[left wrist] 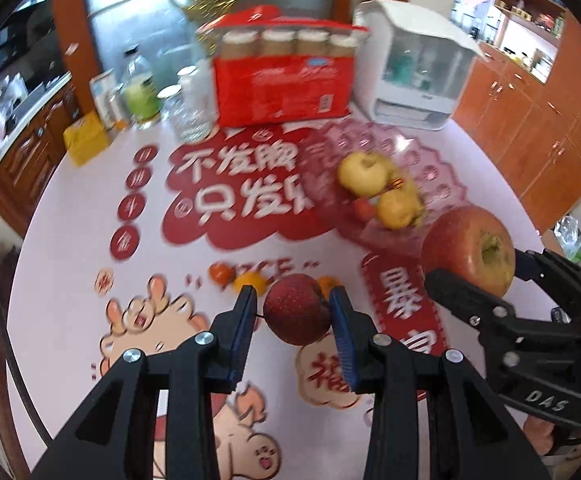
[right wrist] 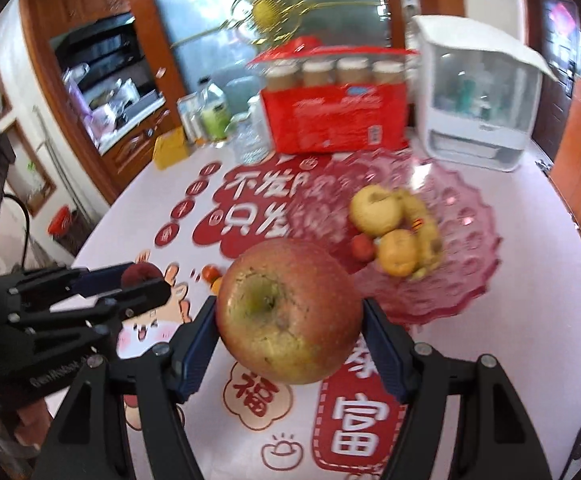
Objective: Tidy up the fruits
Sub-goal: 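Carry the small and large apples into the pink bowl and open both tools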
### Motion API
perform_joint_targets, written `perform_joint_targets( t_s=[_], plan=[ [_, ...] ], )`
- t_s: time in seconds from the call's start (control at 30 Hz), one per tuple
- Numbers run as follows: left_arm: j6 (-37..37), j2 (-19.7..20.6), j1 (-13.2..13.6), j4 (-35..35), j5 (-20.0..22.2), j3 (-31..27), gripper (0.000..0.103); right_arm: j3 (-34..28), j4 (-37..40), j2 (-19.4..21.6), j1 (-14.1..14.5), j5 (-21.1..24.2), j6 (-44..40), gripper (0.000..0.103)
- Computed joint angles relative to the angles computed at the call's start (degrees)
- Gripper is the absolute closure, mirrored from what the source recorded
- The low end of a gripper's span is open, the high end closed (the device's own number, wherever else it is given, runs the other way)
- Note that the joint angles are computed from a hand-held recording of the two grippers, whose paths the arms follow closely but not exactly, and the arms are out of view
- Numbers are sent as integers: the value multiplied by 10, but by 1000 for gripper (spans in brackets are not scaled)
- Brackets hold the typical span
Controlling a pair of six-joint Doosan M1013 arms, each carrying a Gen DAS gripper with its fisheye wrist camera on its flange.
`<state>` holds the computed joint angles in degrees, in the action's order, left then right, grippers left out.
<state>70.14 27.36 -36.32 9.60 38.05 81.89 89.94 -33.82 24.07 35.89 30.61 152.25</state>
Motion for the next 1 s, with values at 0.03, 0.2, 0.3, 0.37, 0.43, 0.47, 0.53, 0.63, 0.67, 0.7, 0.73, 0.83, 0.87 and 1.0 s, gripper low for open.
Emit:
perform_joint_targets(
  t_s=[0.03, 0.2, 0.3, 0.37, 0.43, 0.47, 0.53, 0.63, 0.67, 0.7, 0.73, 0.83, 0.87, 1.0],
  plan=[
    [-2, 3, -4, 4, 5, -8, 67, 1, 0, -7, -5, 2, 1, 34],
    [-15, 18, -20, 34, 23, -61, 67, -12, 6, -29, -25, 31, -6, 34],
    [-24, 32, -26, 48, 37, -97, 67, -26, 23, -35, -41, 45, -20, 34],
    [-28, 44, -28, 47, 51, -122, 67, -36, 21, -36, -49, 54, -18, 33],
    [-28, 55, -28, 44, 60, -144, 67, -43, 28, -36, -59, 57, -23, 33],
    [-29, 62, -28, 44, 65, -154, 67, -46, 32, -37, -63, 57, -26, 33],
    [-30, 74, -29, 46, 74, -173, 67, -54, 39, -32, -71, 65, -33, 33],
    [-30, 96, -30, 48, 90, -200, 67, -61, 39, -24, -79, 77, -41, 33],
    [-29, 102, -30, 47, 96, -207, 67, -61, 39, -22, -81, 79, -43, 33],
    [-29, 109, -29, 45, 101, -214, 67, -60, 39, -19, -83, 80, -44, 33],
    [-27, 118, -29, 40, 109, -224, 67, -59, 44, -15, -85, 82, -46, 33],
    [-24, 136, -28, 36, 120, -239, 67, -52, 63, -6, -93, 78, -52, 33],
    [-22, 141, -27, 35, 122, -242, 67, -51, 70, -3, -95, 78, -54, 33],
    [-21, 156, -28, 40, 128, -250, 67, -50, 84, 14, -101, 82, -62, 33]
  ],
)
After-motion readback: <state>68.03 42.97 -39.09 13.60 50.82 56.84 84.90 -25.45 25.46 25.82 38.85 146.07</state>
